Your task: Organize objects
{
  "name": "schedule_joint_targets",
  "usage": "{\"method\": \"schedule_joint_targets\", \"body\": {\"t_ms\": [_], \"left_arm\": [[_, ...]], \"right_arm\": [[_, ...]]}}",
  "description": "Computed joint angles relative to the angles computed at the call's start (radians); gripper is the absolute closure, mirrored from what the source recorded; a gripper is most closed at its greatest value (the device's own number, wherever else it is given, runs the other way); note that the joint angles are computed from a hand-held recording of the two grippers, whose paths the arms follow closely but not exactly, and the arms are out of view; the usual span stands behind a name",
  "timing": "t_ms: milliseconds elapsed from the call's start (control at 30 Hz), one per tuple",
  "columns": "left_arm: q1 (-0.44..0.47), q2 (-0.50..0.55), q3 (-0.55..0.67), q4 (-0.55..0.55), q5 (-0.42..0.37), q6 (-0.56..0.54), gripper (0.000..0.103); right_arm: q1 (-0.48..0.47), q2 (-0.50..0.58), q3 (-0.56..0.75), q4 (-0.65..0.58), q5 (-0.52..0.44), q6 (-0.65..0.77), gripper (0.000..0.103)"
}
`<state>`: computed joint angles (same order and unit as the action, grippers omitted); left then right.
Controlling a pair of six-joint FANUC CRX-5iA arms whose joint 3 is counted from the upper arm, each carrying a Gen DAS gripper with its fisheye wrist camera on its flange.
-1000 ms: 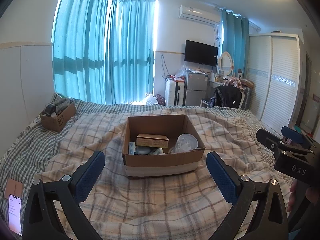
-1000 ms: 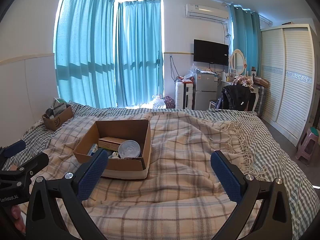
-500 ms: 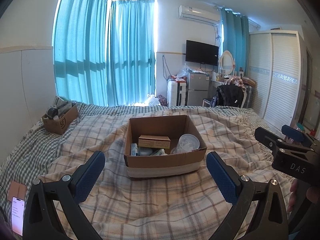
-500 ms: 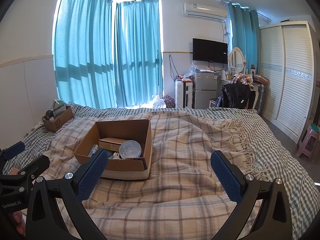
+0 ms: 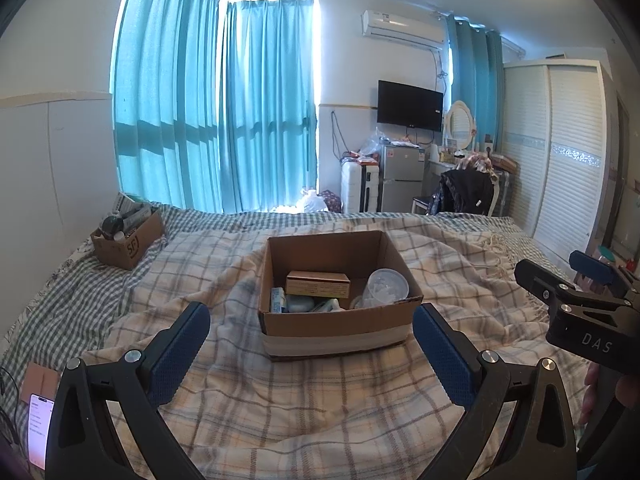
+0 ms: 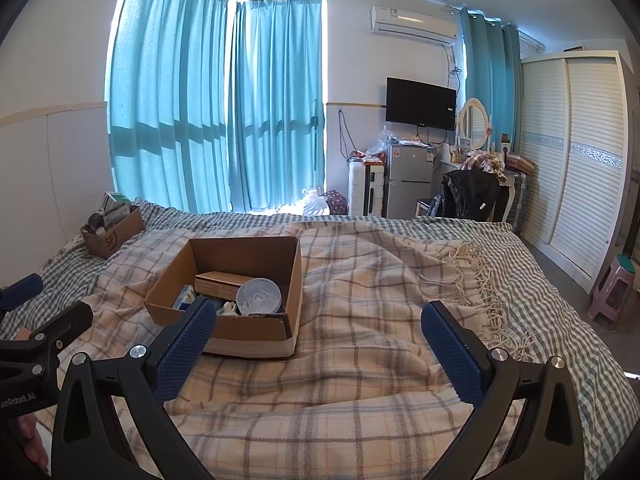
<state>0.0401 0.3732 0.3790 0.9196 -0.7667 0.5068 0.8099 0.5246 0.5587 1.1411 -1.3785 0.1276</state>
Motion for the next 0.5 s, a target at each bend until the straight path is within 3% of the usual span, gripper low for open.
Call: {"method": "schedule_joint_targets", "body": {"t_ms": [300, 500], "left_arm": [[-0.004, -0.014, -0.025, 0.018, 0.042, -0.013, 0.0], [0.003, 0.003, 0.005, -0.015, 0.002, 0.023, 0.0]], "right_arm": [[0.001, 0.003, 0.005, -0.001, 0.001, 0.004, 0.0], [0.0, 0.007, 0.013, -0.006, -0.001, 0.009, 0.0]]}}
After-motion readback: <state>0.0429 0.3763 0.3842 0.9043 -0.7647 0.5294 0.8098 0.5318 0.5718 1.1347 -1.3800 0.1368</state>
